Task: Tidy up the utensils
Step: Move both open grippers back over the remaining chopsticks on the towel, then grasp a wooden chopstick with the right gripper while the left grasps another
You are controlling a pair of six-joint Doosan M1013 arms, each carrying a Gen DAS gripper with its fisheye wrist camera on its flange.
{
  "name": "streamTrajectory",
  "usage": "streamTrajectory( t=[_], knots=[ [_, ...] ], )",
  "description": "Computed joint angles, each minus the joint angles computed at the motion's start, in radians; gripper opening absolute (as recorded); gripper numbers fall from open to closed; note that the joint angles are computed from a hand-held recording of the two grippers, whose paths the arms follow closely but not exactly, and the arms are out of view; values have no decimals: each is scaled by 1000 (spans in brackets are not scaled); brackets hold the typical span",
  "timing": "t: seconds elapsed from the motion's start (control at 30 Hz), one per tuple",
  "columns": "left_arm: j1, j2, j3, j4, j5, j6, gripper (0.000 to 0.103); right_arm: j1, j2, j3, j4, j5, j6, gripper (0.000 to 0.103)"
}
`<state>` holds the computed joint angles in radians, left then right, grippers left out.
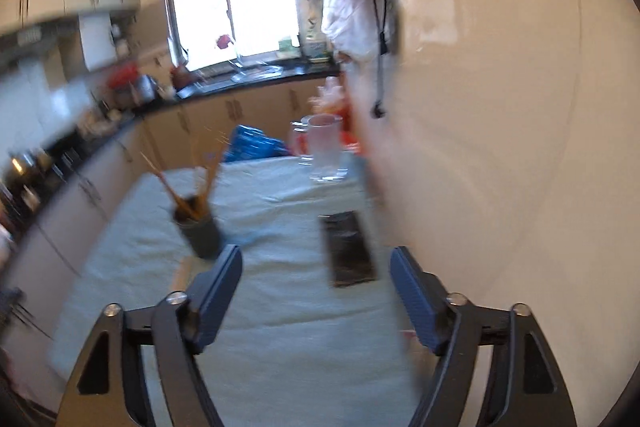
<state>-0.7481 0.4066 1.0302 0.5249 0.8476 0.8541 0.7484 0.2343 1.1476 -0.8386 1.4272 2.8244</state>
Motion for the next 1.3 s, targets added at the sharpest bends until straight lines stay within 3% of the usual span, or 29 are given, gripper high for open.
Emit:
streamTrajectory(
  t=[0.1, 0.23, 0.37, 0.43, 0.57, 0.6, 0.67, 0.8, 0.93, 1.0, 1.1, 1.3],
  knots=[
    [2, 10, -3, -38, 14, 28, 59, -1, 21, -9, 38, 28, -53, 83],
    [4, 23, -8, -68, 31, 75, 59, -30, 65, -7, 212, -101, -102, 83],
    [11, 45, -31, -87, 59, 89, 59, -71, 157, -55, 425, -229, -223, 83],
    [18, 62, -52, -110, 80, 103, 59, -93, 212, -100, 547, -274, -309, 78],
    [28, 97, -92, -141, 114, 132, 59, -110, 309, -195, 663, -251, -428, 53],
    [32, 110, -107, -157, 125, 146, 59, -114, 325, -210, 674, -242, -441, 45],
    [37, 132, -134, -188, 143, 172, 59, -124, 353, -233, 692, -227, -452, 41],
    [46, 170, -179, -238, 172, 220, 59, -135, 364, -240, 704, -252, -445, 41],
    [57, 203, -214, -302, 185, 265, 59, -111, 412, -321, 608, -150, -453, 36],
    [65, 216, -227, -338, 187, 288, 59, -102, 446, -378, 573, -100, -462, 28],
    [78, 232, -243, -380, 190, 318, 59, -101, 459, -403, 588, -112, -456, 12],
    [95, 271, -305, -478, 230, 413, 59, -100, 425, -345, 596, -147, -316, 9]
  ],
)
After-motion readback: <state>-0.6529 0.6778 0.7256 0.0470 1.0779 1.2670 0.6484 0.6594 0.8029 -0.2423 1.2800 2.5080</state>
